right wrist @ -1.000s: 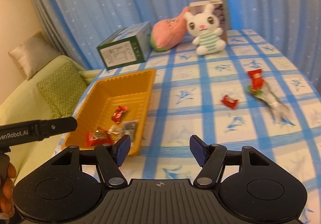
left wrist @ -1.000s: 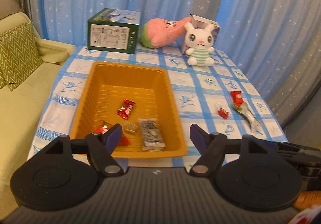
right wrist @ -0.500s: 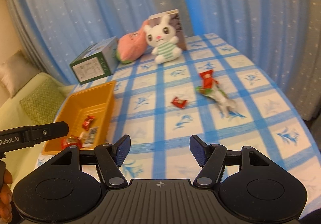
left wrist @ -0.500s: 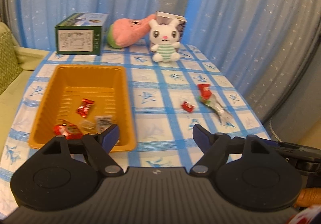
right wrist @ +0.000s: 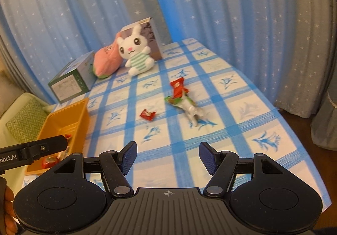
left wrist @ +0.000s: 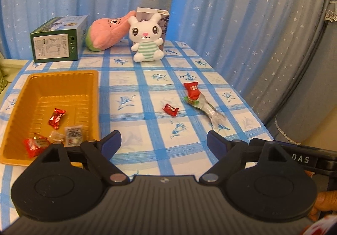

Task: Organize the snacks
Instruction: 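Withdraw both tools from the tray toward the remaining candies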

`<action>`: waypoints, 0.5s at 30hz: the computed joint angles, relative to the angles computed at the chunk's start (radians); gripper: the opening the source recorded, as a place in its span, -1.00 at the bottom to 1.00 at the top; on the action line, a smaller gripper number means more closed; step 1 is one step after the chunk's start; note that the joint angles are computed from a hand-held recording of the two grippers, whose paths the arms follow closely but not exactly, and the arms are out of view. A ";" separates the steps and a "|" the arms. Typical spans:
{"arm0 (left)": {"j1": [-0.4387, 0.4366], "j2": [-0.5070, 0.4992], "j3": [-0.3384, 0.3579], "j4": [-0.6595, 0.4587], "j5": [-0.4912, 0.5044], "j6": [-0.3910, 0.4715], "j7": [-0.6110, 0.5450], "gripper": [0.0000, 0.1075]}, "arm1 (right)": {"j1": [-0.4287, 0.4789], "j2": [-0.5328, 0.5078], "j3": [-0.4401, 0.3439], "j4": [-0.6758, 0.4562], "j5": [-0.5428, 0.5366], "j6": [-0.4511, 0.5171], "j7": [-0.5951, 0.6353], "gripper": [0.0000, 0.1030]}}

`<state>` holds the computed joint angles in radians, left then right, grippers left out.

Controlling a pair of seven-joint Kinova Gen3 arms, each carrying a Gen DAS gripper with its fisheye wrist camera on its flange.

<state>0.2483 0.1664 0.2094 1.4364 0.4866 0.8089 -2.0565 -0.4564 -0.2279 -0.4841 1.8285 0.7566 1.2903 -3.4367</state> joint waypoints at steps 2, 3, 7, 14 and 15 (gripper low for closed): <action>0.006 0.012 0.006 0.002 0.008 -0.018 -0.001 0.62 | 0.005 -0.012 0.011 0.014 -0.004 -0.005 0.008 0.27; 0.006 0.018 0.011 0.004 0.020 -0.029 -0.008 0.62 | 0.010 -0.017 0.016 0.020 -0.007 -0.009 0.013 0.27; 0.040 0.044 0.016 -0.003 -0.015 -0.077 0.027 0.62 | 0.037 -0.033 0.046 0.046 -0.024 -0.045 0.057 0.27; 0.095 0.127 0.022 -0.081 -0.123 -0.069 0.101 0.62 | 0.108 -0.048 0.119 0.104 -0.045 -0.180 0.191 0.27; 0.105 0.143 0.019 -0.100 -0.140 -0.058 0.121 0.62 | 0.121 -0.048 0.130 0.115 -0.044 -0.206 0.212 0.27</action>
